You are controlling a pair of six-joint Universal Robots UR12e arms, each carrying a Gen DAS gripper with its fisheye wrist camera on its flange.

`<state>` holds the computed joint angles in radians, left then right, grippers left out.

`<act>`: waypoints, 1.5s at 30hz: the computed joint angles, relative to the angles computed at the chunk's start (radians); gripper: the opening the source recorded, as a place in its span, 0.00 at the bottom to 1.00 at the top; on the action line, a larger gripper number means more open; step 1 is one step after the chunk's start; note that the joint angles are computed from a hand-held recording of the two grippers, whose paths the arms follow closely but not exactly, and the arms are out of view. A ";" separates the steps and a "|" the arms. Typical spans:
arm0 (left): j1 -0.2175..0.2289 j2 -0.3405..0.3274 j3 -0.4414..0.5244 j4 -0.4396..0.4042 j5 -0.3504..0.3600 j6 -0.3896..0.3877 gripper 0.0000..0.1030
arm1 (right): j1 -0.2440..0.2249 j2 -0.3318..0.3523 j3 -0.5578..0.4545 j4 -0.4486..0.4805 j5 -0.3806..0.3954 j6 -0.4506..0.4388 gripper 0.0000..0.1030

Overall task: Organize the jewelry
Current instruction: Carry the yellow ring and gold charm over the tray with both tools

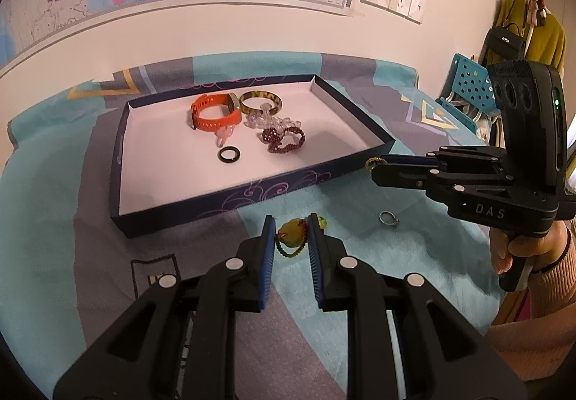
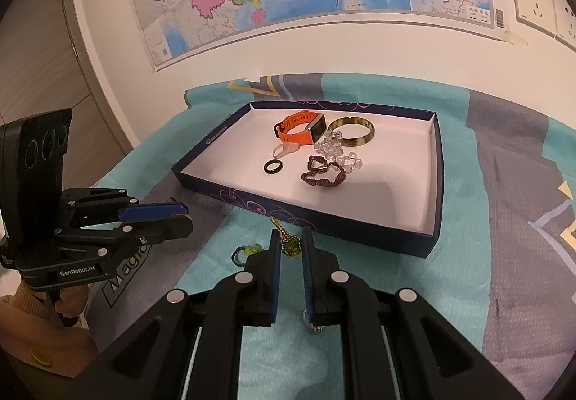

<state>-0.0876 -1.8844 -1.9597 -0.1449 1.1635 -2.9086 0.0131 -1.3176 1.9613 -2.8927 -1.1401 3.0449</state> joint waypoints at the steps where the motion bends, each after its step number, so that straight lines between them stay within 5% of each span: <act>1: 0.000 0.000 0.001 0.002 0.000 -0.001 0.18 | 0.000 0.000 0.000 -0.001 0.000 0.000 0.10; 19: 0.004 -0.033 0.061 -0.001 -0.004 -0.042 0.18 | -0.004 0.029 -0.044 -0.002 0.003 -0.007 0.10; 45: -0.026 -0.149 0.213 -0.098 0.078 -0.069 0.18 | 0.015 0.141 -0.181 0.121 -0.007 -0.004 0.10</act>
